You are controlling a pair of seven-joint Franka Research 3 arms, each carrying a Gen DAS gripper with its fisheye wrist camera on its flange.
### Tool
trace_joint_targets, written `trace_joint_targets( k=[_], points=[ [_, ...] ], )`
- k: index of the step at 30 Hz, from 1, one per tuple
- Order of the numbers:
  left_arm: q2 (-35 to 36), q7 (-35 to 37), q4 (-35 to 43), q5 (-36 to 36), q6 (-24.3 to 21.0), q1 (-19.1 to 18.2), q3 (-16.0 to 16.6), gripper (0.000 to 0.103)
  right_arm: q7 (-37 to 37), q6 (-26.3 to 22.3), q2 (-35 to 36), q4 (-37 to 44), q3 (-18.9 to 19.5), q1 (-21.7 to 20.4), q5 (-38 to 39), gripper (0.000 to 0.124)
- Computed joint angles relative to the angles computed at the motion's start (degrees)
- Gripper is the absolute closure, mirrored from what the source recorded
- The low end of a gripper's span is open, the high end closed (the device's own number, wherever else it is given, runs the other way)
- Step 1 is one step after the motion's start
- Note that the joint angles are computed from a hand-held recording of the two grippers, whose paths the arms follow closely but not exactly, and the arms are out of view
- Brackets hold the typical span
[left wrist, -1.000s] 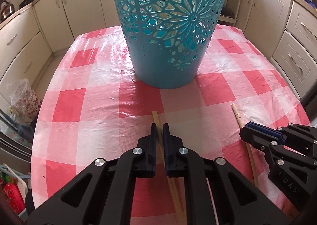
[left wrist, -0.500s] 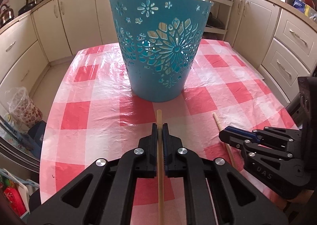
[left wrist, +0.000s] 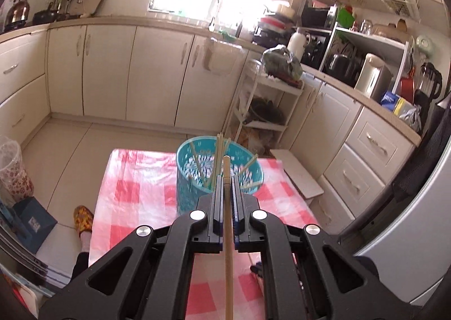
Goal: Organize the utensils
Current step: 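Lift the chopstick with the left gripper over the basket and open it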
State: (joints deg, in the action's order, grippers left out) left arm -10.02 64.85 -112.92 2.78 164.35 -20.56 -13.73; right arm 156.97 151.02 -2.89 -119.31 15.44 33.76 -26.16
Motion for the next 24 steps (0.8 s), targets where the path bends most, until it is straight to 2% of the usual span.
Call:
trace_joint_targets(
  k=[3,6,8,11,15,19,21,24],
  points=[
    [3.8,-4.4,5.9,4.9,1.9,2.2,-1.3,0.098,-0.3,0.5,-0.1,-0.3,-0.1,0.0,0.4,0.112],
    [9.4,-16.2,13.4,17.5,4.1,4.5,-2.6,0.098,-1.2,1.2,-0.1,-0.3,0.0,-0.1,0.9,0.107],
    [12.7,-25.5,18.1,27.5,4.4,4.0,-1.5,0.098,-1.6,1.3,0.0,-0.2,0.0,0.0,1.0,0.105],
    [18.4,-35.7,25.7,39.3,3.3,0.8,1.9,0.098,-2.2,1.7,0.3,0.0,-0.1,0.0,1.3,0.102],
    [24.2,-42.0,32.2,45.4,1.6,-3.0,5.6,0.098,-2.6,2.6,0.5,-0.1,-0.3,0.1,1.8,0.101],
    [26.7,-48.9,33.4,50.2,1.5,-5.4,8.8,0.098,-3.3,3.7,0.4,-0.5,-0.4,0.0,2.6,0.098],
    [27.3,-51.7,33.4,52.2,1.2,-6.1,9.7,0.098,-3.6,3.9,0.4,-0.6,-0.4,0.0,2.8,0.096],
    [28.3,-50.9,33.2,52.2,0.2,-5.9,9.2,0.098,-4.0,4.2,0.5,-0.6,-0.4,0.0,2.9,0.094]
  ],
)
